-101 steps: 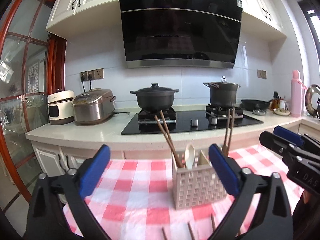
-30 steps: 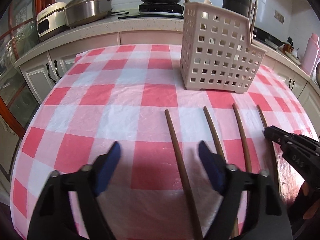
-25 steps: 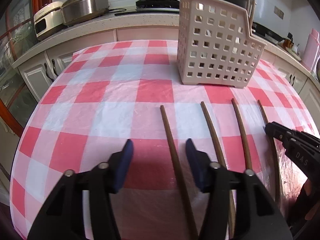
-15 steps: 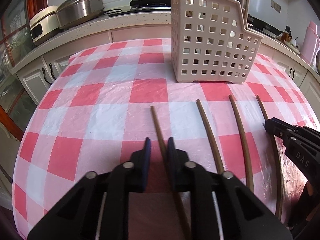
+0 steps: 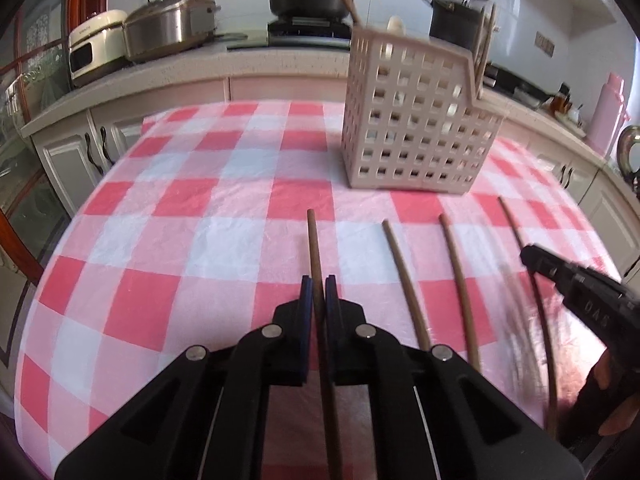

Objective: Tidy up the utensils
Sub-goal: 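Close the right tool on a wooden chopstick while the left tool grasps another, then lift both held chopsticks upright and carry them over the white caddy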

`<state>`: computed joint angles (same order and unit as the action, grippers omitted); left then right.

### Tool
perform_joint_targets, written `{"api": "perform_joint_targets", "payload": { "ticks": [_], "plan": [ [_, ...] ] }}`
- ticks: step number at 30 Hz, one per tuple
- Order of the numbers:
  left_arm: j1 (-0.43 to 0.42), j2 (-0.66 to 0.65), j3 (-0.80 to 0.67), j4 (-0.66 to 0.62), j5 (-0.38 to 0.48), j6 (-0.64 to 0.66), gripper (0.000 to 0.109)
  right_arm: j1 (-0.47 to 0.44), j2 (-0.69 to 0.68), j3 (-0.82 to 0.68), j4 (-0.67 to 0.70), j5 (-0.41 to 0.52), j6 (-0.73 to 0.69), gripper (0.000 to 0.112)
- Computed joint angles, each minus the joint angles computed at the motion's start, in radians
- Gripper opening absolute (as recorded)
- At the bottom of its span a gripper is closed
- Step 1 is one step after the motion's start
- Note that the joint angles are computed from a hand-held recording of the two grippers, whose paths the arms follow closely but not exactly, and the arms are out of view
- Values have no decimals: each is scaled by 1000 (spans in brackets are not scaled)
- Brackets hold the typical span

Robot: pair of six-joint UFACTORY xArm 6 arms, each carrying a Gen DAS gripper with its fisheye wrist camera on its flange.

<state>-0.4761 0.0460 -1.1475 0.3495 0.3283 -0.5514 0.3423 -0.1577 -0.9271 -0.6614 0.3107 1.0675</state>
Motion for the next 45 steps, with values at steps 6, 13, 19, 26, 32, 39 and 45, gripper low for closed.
{"api": "perform_joint_targets", "payload": {
  "ticks": [6,13,19,26,32,39,45],
  "plan": [
    [12,-86,56,72,-63,-55,6,34,-77,15,-190,-14,131,7],
    [19,-182,117,153,-113,-125,6,92,-164,5,-395,45,250,7],
    [39,-272,162,380,-156,-314,6,123,-226,31,-464,79,327,7],
    [40,-357,198,577,-177,-478,6,169,-306,65,-518,124,375,7],
    [28,-412,219,675,-182,-559,6,210,-348,78,-561,167,410,7],
    [20,-443,222,790,-176,-652,6,230,-372,87,-586,186,434,7],
    [23,-443,216,800,-188,-663,6,233,-377,86,-593,189,439,7]
  ]
}}
